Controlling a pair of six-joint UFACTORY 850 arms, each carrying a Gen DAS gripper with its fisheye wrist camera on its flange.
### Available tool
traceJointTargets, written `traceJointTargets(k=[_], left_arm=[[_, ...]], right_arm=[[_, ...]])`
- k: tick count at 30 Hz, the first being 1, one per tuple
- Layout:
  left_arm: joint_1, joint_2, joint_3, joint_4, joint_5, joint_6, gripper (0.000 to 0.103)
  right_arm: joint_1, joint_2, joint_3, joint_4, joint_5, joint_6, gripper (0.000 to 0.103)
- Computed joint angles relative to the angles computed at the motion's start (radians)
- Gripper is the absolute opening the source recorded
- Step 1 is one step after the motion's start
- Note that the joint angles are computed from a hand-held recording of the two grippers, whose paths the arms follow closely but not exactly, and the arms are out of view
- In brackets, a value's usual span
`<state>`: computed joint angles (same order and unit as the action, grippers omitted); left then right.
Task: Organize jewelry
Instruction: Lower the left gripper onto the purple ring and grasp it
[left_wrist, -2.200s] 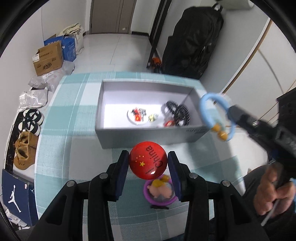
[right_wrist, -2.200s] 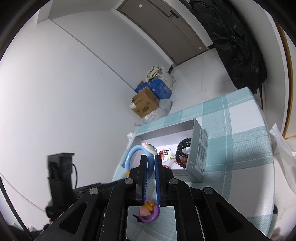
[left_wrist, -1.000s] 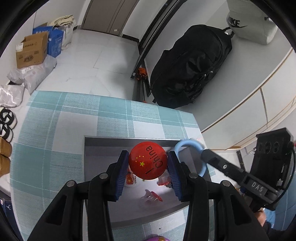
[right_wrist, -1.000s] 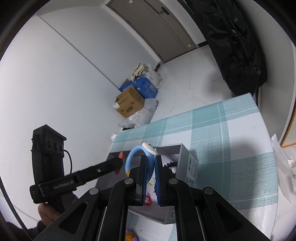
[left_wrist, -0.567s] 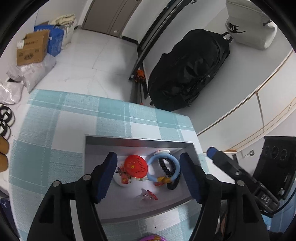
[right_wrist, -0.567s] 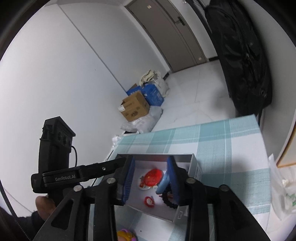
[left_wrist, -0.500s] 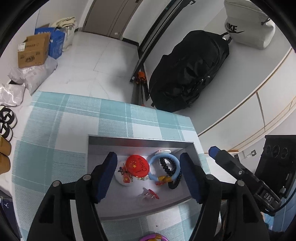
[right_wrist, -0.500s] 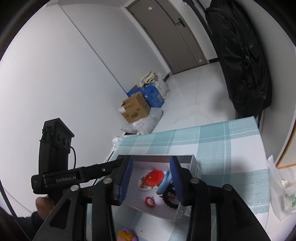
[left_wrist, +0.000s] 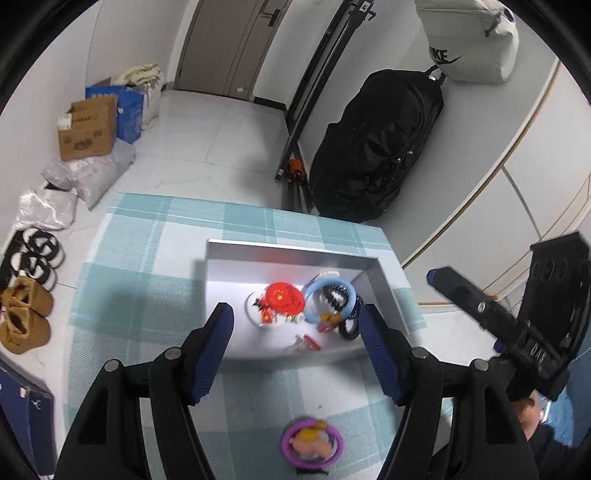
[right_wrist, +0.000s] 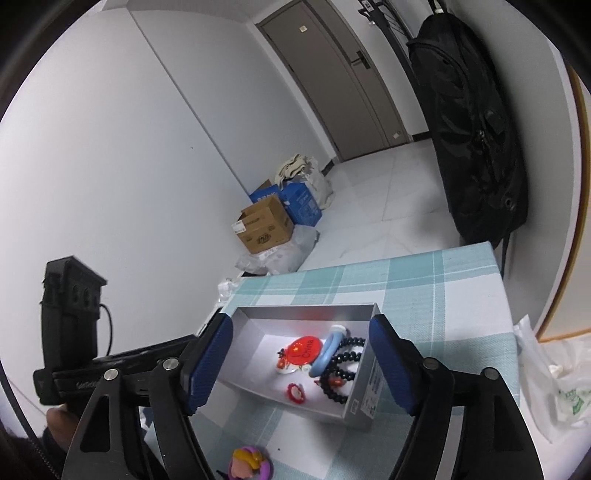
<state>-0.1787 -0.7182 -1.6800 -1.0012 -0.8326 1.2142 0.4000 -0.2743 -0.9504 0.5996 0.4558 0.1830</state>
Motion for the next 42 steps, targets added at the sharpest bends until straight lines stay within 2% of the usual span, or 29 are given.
traceJointTargets(k=[7,10,15,19,35,40,42], left_arm=[[0.012,0.061,0.105,0.020,0.043,0.055,0.067],[0.017,0.102,0.183,0.014,0.092,0.090,0.067],[0.012,0.133,0.246,0.048,0.089,0.100,0.067],[-0.007,0.175,0.319,0.025,0.162,0.180,0.068],[-0.063,0.140,0.311,0.260,0.258,0.056,0.067],[-0.072,0.150,0.328,0.268,0.316,0.076,0.068],[-0.070,0.150,0.329,0.247,0.306,0.101,0.067]], right_arm=[[0.032,0.018,0.017,0.111,0.012,-0.108,0.085],[0.049,0.021,0.017,0.170,0.004,-0.188,0.087],[0.068,0.027,0.025,0.227,-0.008,-0.252,0.089],[0.081,0.036,0.038,0.250,-0.001,-0.264,0.091],[0.103,0.069,0.077,0.310,0.013,-0.299,0.091],[0.105,0.076,0.085,0.311,0.016,-0.295,0.091],[0.105,0.075,0.084,0.314,0.015,-0.300,0.091]])
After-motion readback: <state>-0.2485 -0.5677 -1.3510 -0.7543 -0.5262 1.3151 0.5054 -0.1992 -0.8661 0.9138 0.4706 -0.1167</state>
